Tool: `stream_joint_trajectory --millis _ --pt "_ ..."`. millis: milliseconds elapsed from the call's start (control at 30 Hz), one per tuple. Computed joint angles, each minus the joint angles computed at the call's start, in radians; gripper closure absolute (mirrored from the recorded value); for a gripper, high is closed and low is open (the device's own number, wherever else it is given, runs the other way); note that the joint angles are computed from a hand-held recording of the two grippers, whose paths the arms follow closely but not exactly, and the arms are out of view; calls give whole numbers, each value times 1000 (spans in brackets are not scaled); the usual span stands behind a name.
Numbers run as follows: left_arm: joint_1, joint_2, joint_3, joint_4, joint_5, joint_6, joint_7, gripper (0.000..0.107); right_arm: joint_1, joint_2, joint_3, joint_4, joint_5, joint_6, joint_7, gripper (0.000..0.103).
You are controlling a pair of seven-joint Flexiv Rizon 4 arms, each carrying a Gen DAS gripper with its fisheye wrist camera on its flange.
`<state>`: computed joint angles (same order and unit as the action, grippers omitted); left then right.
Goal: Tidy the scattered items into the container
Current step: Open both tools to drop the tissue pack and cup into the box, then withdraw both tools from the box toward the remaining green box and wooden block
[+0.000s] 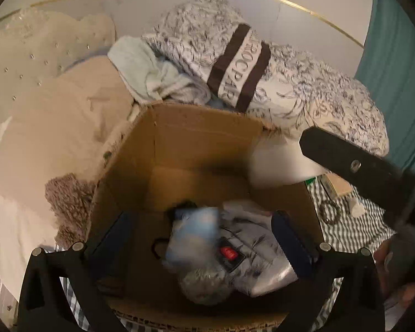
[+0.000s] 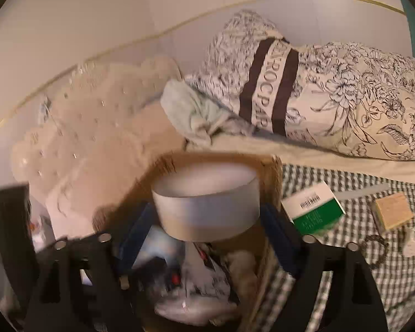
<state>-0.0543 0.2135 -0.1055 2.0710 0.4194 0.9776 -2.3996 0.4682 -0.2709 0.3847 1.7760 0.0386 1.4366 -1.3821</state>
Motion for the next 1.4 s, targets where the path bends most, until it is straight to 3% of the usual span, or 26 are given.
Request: stream_joint_trajectory --millis 133,233,333,467,567,667,933,1267,1400 --pt "1 1 -10 -15 8 -38 -11 4 25 18 -36 31 -46 49 25 13" --pt "-6 19 -28 -26 19 -72 -42 4 -25 44 16 43 -2 43 -23 13" --pt "-19 44 -55 -40 37 -100 -83 4 -36 108 8 96 15 53 -31 13" --pt "-49 69 -94 -60 29 -134 -136 4 -38 237 -39 220 -2 92 -6 13" --pt "-62 89 -151 -76 66 -150 -223 4 -33 350 -67 288 117 60 -93 13" --pt "-87 84 -195 -102 86 -182 -269 4 -36 455 -106 379 111 47 -78 13" --pt "-180 17 -323 -237 217 -342 -391 4 -5 692 -234 555 120 18 -61 13" --pt "-318 -108 -382 -389 358 -523 -512 4 -26 884 -320 671 126 -57 -115 13" --pt "-371 -156 -361 -428 375 -533 -530 4 -55 916 -347 691 117 -80 -153 13"
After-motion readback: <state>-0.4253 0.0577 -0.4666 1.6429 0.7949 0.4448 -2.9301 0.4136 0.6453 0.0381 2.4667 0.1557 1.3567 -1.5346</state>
